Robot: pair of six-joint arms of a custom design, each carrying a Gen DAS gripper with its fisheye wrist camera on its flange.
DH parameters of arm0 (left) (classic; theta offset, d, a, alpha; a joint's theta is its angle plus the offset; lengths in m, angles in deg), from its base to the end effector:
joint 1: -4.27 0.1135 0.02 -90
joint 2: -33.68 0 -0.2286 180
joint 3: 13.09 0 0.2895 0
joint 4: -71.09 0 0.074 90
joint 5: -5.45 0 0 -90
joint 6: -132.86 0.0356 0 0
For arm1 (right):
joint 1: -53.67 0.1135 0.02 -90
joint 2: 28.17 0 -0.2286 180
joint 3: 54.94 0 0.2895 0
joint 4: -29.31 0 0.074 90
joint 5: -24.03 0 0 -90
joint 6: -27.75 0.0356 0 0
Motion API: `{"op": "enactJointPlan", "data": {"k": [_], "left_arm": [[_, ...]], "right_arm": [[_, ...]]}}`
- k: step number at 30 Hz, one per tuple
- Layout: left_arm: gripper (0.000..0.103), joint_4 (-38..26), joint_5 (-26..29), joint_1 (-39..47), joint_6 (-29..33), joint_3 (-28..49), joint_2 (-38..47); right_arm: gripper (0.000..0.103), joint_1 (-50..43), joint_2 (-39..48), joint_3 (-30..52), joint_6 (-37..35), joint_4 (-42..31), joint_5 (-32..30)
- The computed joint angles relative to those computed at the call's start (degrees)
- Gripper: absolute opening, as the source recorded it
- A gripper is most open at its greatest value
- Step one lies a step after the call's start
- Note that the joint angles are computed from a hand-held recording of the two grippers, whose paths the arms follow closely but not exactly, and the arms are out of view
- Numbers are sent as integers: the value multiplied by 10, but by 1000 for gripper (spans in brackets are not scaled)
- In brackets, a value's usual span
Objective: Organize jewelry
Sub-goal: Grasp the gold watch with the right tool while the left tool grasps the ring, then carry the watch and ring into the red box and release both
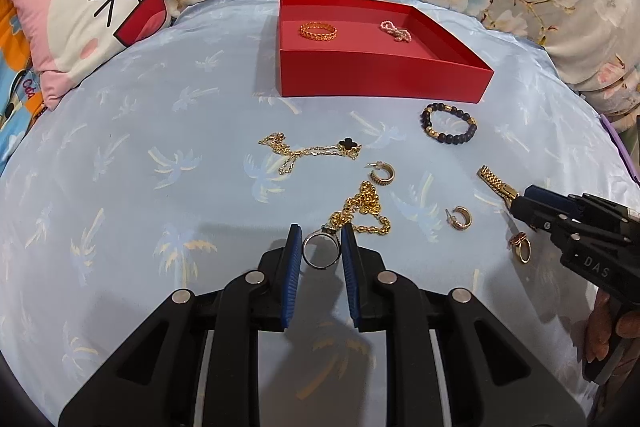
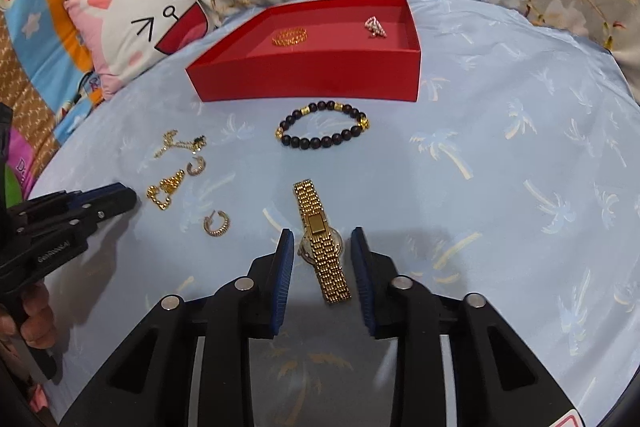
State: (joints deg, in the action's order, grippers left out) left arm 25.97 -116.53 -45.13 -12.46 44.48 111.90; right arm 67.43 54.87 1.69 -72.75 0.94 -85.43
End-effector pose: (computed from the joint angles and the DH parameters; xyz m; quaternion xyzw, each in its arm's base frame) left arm 0.2011 -0.2056 0.1402 -0.1063 0.9357 0.0047 0.3365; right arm 0.3018 0.0861 0.1238 -0.2474 0.9077 0.1695 0.2935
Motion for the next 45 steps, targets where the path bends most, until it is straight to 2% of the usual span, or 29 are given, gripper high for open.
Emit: {"op": "enactJointPlan", "data": {"k": [8,9,11,20,28,33,38,45], "left_arm": [[19,0,2,1,-4,-7,-7],[19,-1,1,0,-4,-7,-8],[19,-3,-1,0,-3,-8,-13],[19,-7,-3,2,-1,-8,-24],[19,-12,-1,9,13,-4,-40],[19,-13,8,25,48,7,-57],[19,-10,7,53,108,38,-66],[19,33,36,134,226,131,-10]], "right_arm": [[20,-11,-19,-14,10,9,-10],[11,-13,-23,-14,13,8,-12],[11,-20,-31,-11,16,1,-27],[11,-25,-44,-6,21,2,-20],[11,-44,-82,16,37,-18,-49],[11,-48,-84,61,35,-44,-65],[11,-52,-62,121,37,-56,-80],[11,-39,54,274,60,-58,-85]]}}
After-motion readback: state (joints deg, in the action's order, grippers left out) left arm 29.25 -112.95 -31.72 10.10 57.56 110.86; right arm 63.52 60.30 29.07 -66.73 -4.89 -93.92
